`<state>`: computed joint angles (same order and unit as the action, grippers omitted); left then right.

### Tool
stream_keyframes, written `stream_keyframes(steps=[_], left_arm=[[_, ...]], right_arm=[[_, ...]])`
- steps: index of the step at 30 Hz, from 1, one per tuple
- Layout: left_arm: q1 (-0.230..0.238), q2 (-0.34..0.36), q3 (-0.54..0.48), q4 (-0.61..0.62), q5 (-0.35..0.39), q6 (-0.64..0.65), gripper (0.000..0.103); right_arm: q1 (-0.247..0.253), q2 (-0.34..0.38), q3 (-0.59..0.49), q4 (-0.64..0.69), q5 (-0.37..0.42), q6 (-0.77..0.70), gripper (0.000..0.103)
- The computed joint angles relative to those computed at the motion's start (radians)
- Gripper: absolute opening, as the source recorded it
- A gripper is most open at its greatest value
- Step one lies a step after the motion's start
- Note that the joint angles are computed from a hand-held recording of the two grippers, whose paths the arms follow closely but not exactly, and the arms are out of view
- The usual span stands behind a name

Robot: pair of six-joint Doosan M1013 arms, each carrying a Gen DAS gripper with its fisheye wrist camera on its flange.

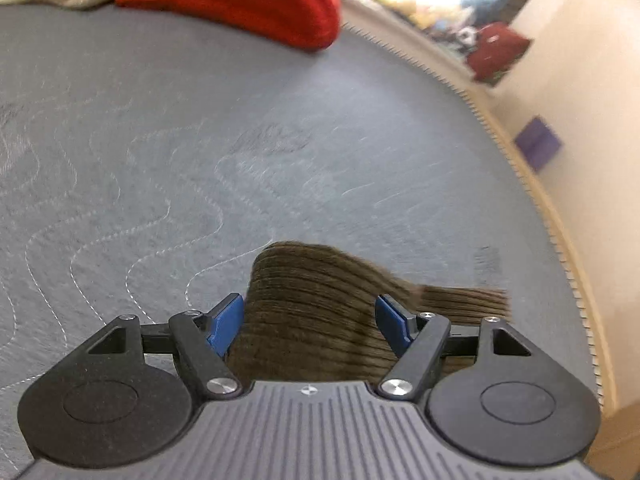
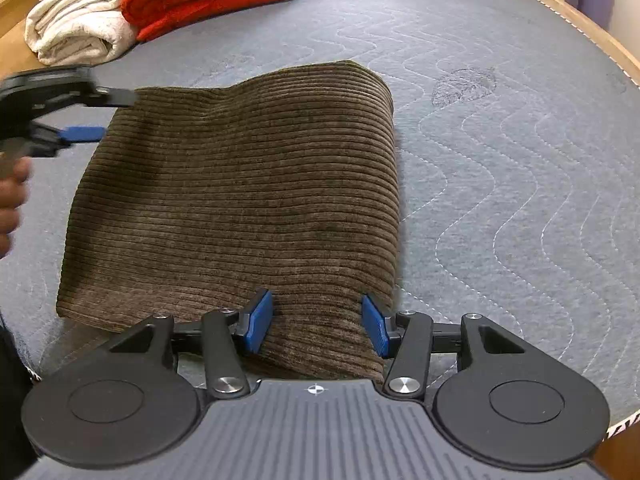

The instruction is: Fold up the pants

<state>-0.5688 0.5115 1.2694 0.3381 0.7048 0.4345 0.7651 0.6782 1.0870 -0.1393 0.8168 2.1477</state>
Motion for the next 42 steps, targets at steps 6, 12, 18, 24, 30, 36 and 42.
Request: stream_keyframes(steps=[6, 12, 18, 24, 30, 36, 42], left_arm=[[-0.002, 0.006, -0.028, 0.036, 0.004, 0.128, 0.026], [0.006, 0.01, -0.054, 0.138, 0.156, 0.009, 0.04], [-0.072, -0.088, 0.084, 0.406, 0.146, -0.095, 0.042], [-0.125, -0.14, 0.25, 0.262, 0.133, 0.054, 0.042], [-0.175, -0.225, 0.328, 0.385, 0.122, -0.083, 0.069], [-0.267, -0.281, 0.366, 0.569, 0.147, -0.244, 0.094], [-0.316, -0.274, 0.381, 0.629, 0.176, -0.288, 0.102]], right_arm=[[0.001, -0.009, 0.015, 0.0, -0.021, -0.007, 0.053], [-0.001, -0.025, 0.04, 0.033, -0.08, -0.04, 0.053], [0.007, -0.007, 0.014, 0.008, -0.034, -0.044, 0.053], [0.009, -0.007, 0.023, -0.013, -0.025, -0.029, 0.059], [0.028, -0.021, 0.042, -0.105, -0.013, 0.064, 0.064], [0.094, -0.075, 0.096, -0.41, -0.048, 0.312, 0.065], [0.174, -0.108, 0.118, -0.588, -0.011, 0.547, 0.09]])
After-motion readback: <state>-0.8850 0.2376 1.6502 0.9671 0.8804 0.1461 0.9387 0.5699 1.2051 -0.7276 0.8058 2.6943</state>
